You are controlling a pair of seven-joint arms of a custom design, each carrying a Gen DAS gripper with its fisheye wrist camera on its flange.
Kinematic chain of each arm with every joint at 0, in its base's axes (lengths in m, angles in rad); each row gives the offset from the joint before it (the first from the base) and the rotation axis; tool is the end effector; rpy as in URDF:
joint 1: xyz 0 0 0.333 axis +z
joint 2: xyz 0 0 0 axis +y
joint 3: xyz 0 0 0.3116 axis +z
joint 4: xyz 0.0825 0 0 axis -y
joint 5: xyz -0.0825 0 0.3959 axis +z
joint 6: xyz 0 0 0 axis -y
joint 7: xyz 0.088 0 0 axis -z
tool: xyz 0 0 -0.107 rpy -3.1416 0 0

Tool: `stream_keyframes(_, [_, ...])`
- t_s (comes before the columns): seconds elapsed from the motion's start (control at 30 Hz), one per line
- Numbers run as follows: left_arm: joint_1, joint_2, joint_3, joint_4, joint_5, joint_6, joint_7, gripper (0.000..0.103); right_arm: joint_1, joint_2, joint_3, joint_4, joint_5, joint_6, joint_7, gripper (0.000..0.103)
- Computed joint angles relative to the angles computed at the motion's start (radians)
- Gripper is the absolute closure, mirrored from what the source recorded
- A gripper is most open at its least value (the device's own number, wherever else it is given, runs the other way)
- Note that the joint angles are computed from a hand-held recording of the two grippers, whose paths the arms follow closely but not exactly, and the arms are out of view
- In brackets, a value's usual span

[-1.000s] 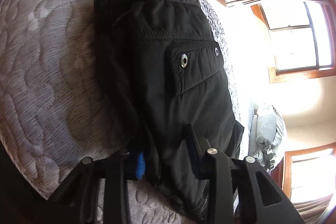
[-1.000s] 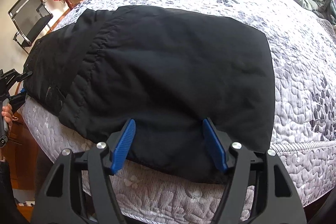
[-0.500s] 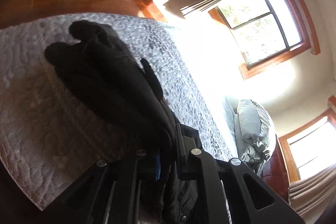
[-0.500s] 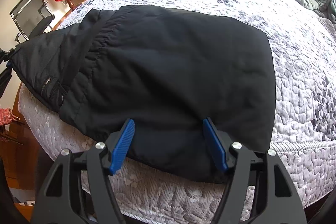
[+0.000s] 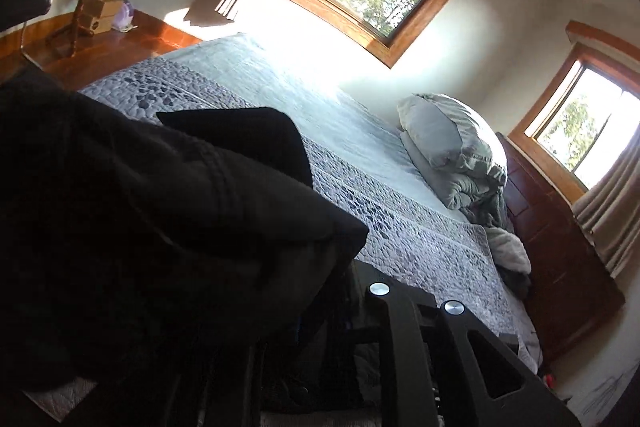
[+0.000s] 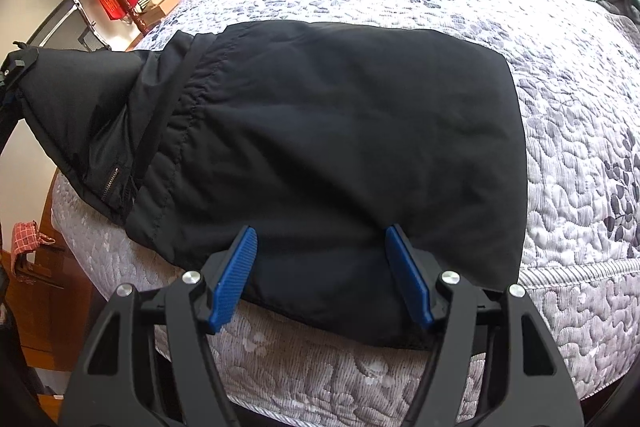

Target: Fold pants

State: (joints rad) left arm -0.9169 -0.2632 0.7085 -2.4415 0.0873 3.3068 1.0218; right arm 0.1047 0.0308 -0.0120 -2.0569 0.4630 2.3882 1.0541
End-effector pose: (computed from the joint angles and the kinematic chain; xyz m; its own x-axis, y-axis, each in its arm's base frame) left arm 0.5073 -0.0968 0.4983 0.0171 -0.8396 0.5429 -0.5549 -0.4596 -0.6934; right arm 0.5903 0.0590 0.4427 0.3470 -0.9107 -0.2240 -0.8879 -0.2421 -0.3911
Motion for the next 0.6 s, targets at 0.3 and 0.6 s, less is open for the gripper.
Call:
stream_keyframes(0.3, [0.167,0.091,-0.290,0.112,0.182,-0.279,0.094,0.084,-0.019,-0.018,-0.014,-0.004,0.045,0.003,-0.009,0.037])
stream_keyframes(0.6, [0.249,0.171,-0.453,0.249,0.225,-0.519,0.185,0.078,-0.031,-0.013,-0.018,0.002,0.053,0.004,0.001,0.037])
